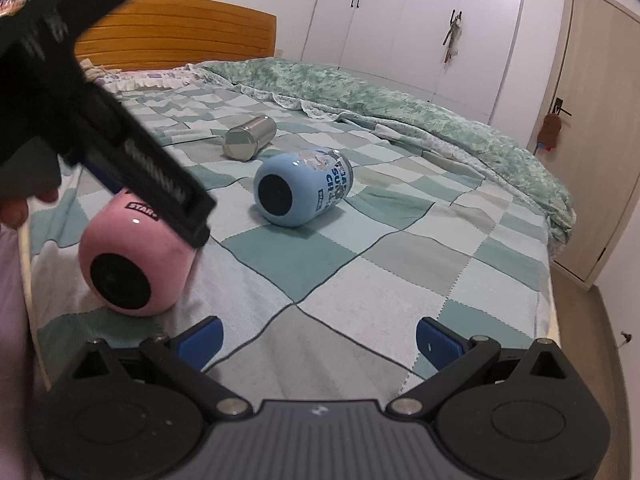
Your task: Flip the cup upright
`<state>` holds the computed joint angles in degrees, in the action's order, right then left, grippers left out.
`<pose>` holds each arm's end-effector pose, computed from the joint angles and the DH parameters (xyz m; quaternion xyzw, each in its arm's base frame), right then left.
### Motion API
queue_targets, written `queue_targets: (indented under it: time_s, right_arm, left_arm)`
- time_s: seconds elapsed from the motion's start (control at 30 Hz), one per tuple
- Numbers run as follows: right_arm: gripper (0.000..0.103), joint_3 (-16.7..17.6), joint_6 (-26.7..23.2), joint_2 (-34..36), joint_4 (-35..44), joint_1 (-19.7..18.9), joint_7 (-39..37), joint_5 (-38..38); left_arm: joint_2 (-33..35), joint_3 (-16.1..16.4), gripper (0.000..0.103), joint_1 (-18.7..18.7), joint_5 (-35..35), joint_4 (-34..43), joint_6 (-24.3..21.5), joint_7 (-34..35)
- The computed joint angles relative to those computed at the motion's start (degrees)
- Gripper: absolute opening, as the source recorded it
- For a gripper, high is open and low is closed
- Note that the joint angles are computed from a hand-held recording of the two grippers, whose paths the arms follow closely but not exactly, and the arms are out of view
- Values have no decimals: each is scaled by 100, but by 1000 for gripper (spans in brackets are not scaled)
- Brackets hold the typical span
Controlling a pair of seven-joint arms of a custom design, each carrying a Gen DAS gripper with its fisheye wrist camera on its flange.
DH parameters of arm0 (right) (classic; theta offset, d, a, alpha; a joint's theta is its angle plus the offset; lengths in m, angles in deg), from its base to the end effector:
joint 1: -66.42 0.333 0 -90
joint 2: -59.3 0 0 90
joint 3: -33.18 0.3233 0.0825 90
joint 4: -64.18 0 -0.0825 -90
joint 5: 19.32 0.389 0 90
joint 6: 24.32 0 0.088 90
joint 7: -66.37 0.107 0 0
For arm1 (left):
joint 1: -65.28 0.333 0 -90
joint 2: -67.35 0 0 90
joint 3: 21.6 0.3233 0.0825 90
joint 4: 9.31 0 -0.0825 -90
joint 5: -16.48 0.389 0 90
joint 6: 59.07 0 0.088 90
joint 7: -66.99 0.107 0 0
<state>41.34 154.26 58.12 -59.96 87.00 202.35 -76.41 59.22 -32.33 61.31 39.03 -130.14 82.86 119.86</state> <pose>0.4598 0.3344 0.4947 -0.7969 0.3776 -0.2868 0.3743 0.5365 -0.1466 0.5386 -0.7200 0.6274 -0.1762 0.2388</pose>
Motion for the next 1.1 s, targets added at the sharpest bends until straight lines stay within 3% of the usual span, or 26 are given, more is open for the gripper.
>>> queue_targets:
  time_s: [0.13,0.27,0.33,0.43,0.63,0.77,0.87,1.0,1.1]
  right_arm:
    - [103,-18,19,48,-11,14,95,-30]
    - [103,-9,-14,-25,-28,24,491,-364]
    - [103,25,-22,-79,-56,19,520,-390]
    - [103,102,-105,-153,-122,35,325,-236]
    - [103,217,-228,-199,-203,98,-315,412]
    - [103,248,-324,-194,-213,123,-568,703]
    - [103,263,-405,-197,-212,138,-660,829]
    - [103,275,-479,-198,-190,152,-687,885]
    - [103,283,-492,-198,-177,157,-694,904]
  left_arm:
    - [80,-21,103,-4,180,1,-25,-26]
    - [152,153,103,-48,-340,-101,293,842]
    - [59,248,102,-82,-709,-274,590,1622]
    - [-45,405,98,-186,-1518,-362,637,3095]
    - [-181,633,94,-320,-2822,-284,97,6059]
    - [-212,633,93,-254,-3215,-248,-214,7140]
    - [-270,567,93,-195,-3297,-338,-173,7416]
    - [-282,473,95,-119,-3205,-343,-153,7261]
    - [-374,459,103,-120,-3207,-394,185,7115]
